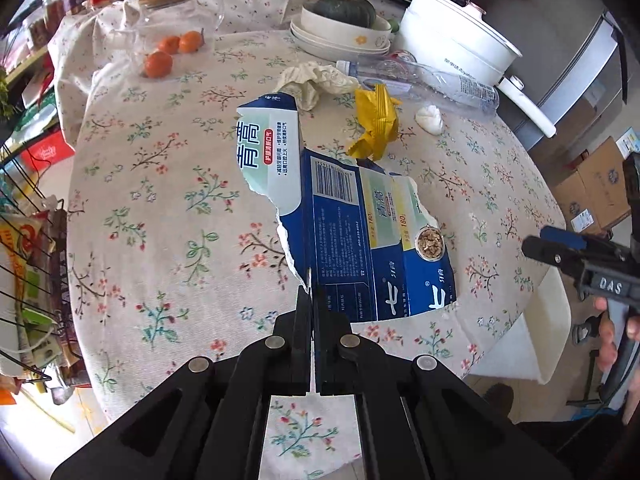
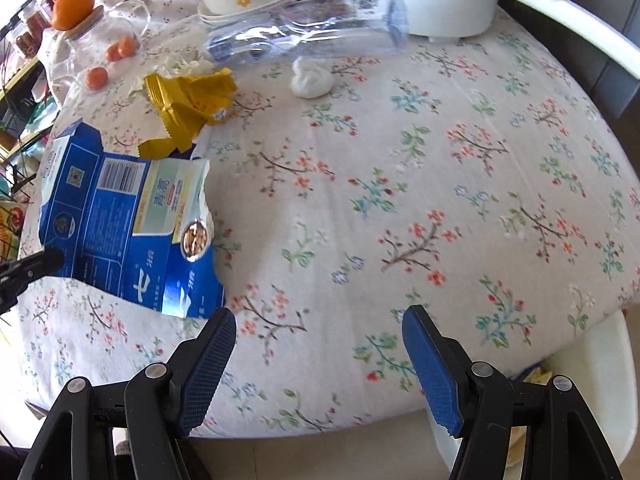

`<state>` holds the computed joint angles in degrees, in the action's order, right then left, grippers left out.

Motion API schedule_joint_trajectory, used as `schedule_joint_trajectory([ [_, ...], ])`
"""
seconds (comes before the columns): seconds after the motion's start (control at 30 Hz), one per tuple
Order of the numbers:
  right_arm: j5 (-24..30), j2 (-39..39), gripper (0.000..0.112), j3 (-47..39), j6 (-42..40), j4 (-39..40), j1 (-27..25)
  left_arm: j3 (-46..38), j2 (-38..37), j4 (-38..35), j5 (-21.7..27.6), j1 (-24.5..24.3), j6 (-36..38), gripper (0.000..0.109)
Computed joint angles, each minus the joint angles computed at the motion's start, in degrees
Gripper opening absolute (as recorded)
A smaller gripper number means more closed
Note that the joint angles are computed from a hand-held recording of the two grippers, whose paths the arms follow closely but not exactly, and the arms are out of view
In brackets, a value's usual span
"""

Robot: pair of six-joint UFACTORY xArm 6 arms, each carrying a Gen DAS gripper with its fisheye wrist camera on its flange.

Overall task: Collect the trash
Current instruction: 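Grasp the torn blue box with the left tool while the right tool grasps the yellow wrapper, then carry the blue box and yellow wrapper over the white bin and open both tools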

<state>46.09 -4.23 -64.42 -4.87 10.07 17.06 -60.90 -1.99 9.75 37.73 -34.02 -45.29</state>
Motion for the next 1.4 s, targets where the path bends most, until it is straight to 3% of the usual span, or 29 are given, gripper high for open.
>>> schedule_joint_trajectory([
  [0.13, -0.77, 6.15, 0.073, -6.23, 2.21, -1.73, 3.88, 5.38, -5.23, -0.69, -0.96, 1.24, 1.59, 0.000],
  [0.4, -0.44, 20.62, 0.073, -22.85, 6.77, -2.65, 10.31, 11.60, -13.08, 4.69, 1.17, 3.41, -1.16, 0.000],
  [0.7, 0.18, 32.96, 0.073, -37.40, 13.50, -10.35, 13.45, 13.44, -16.62, 9.08, 2.08, 6.13, -5.75, 0.000],
  [0.77, 0.08, 34.35, 0.065, -38.83, 14.31, -11.27, 13.44, 13.07, -16.30, 9.40, 2.11, 6.08, -5.88, 0.000],
  [0.83, -0.01, 35.29, 0.045, -39.70, 13.81, -11.14, 13.33, 12.53, -15.86, 9.98, 2.39, 5.76, -6.06, 0.000],
  [0.87, 0.30, 35.62, 0.029, -40.01, 13.44, -11.09, 13.22, 12.25, -15.68, 10.25, 2.49, 5.61, -6.13, 0.000],
  [0.9, 0.56, 35.45, 0.022, -39.75, 13.13, -11.25, 13.08, 12.00, -15.51, 10.41, 2.53, 5.45, -6.24, 0.000],
  [1.0, -0.99, 33.07, 0.013, -36.33, 11.84, -12.58, 12.85, 11.53, -15.41, 10.66, 2.14, 5.10, -6.68, 0.000],
  [1.4, -5.24, 15.93, 0.011, -17.87, 7.03, -11.83, 8.58, 6.53, -13.01, 11.87, -1.34, 1.30, -7.78, 0.000],
])
